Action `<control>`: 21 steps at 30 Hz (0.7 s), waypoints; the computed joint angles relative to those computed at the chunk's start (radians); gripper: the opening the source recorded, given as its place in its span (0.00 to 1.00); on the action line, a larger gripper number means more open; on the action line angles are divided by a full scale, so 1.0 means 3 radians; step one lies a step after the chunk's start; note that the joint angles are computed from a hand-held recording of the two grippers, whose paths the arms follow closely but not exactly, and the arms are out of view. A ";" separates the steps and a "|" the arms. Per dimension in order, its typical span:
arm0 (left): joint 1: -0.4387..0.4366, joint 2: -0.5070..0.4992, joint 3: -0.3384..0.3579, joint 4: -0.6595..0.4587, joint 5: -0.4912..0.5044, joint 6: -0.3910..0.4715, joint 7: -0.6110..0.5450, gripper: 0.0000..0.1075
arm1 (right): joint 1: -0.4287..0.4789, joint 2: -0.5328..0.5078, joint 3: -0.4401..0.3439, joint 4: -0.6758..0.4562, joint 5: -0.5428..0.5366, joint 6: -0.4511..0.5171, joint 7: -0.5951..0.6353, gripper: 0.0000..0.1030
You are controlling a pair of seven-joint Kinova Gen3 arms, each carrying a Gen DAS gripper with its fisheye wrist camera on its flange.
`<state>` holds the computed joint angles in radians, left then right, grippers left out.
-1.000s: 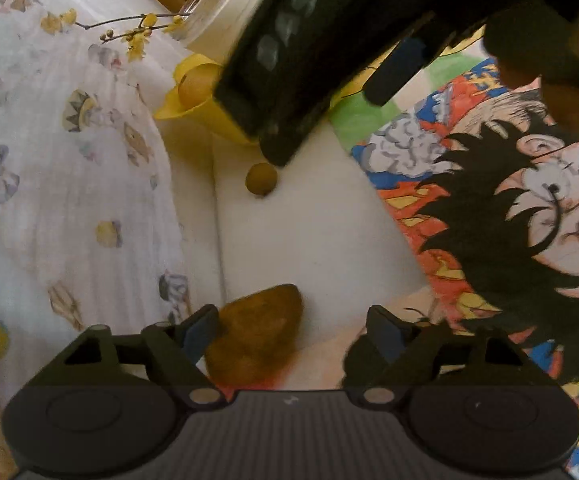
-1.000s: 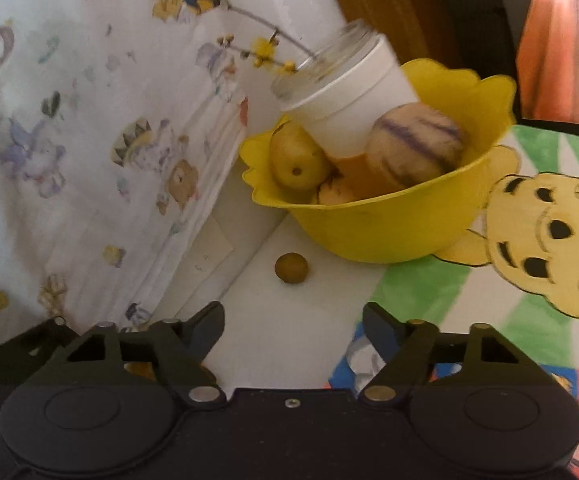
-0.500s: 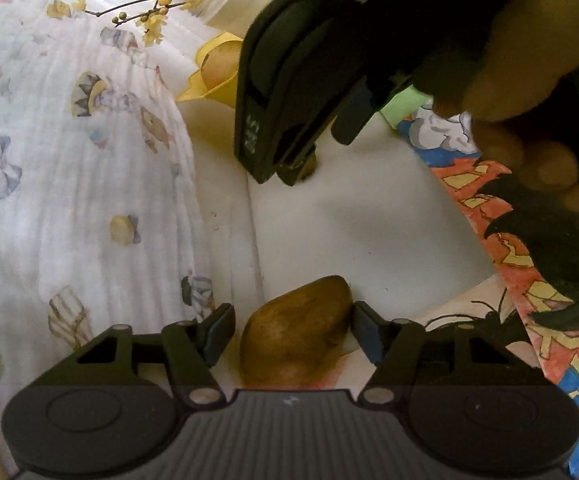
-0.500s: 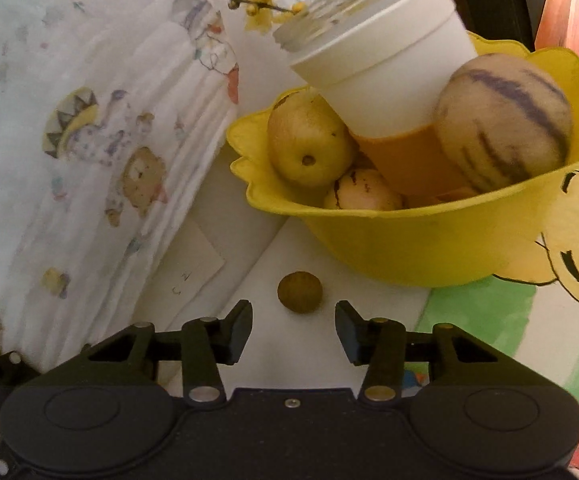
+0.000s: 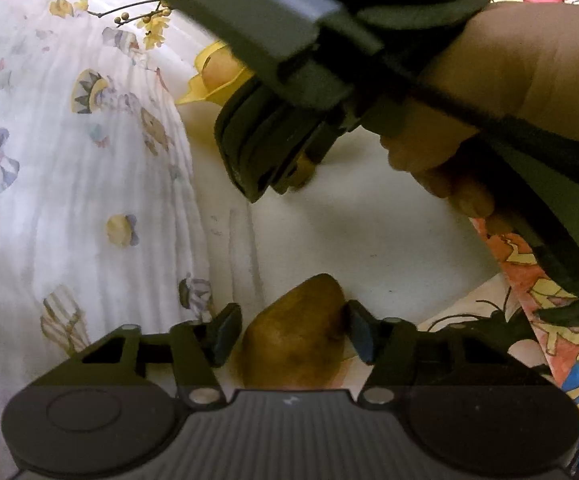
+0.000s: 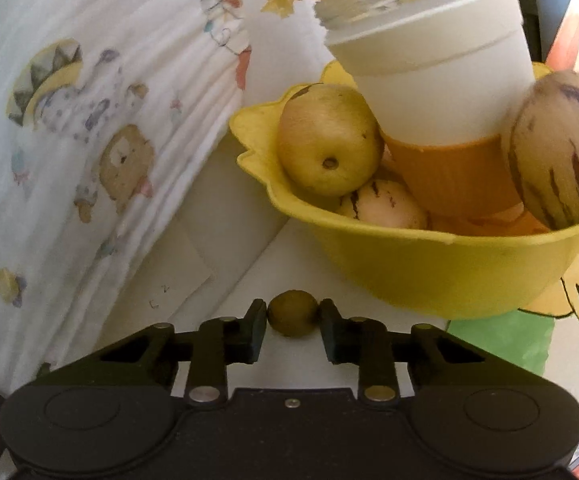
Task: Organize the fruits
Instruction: 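Grasp the brown pear-shaped fruit with the left tool while the right tool grasps the small round brown fruit, then carry the brown fruit with the left tool while the right tool carries the small fruit over the tray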
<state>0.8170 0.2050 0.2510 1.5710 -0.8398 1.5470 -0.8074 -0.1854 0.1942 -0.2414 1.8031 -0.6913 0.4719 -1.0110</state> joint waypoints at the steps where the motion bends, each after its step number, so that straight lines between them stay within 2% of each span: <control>1: 0.0003 0.0000 0.0001 0.0006 -0.0007 0.0001 0.0003 0.55 | -0.0050 -0.0002 0.0010 -0.0004 0.0047 -0.0012 -0.0063 0.30; 5: 0.0001 -0.0019 0.0003 0.0036 -0.0010 -0.0012 0.0025 0.54 | -0.0031 -0.0019 0.0025 -0.0026 0.0083 0.0117 -0.0080 0.30; 10: 0.0039 -0.0017 0.0039 0.0089 -0.0041 0.0017 0.0110 0.53 | 0.0043 -0.0140 0.0099 0.0009 0.0089 0.0412 0.0106 0.29; 17: -0.0015 -0.0017 0.0004 -0.0144 0.0193 0.0131 0.0113 0.53 | 0.0094 -0.0352 0.0292 0.0103 -0.0114 0.0726 0.0444 0.30; 21: -0.0010 0.0007 0.0011 -0.0175 0.0199 0.0180 0.0057 0.54 | 0.0169 -0.0466 0.0426 0.0163 -0.0273 0.0909 0.0636 0.30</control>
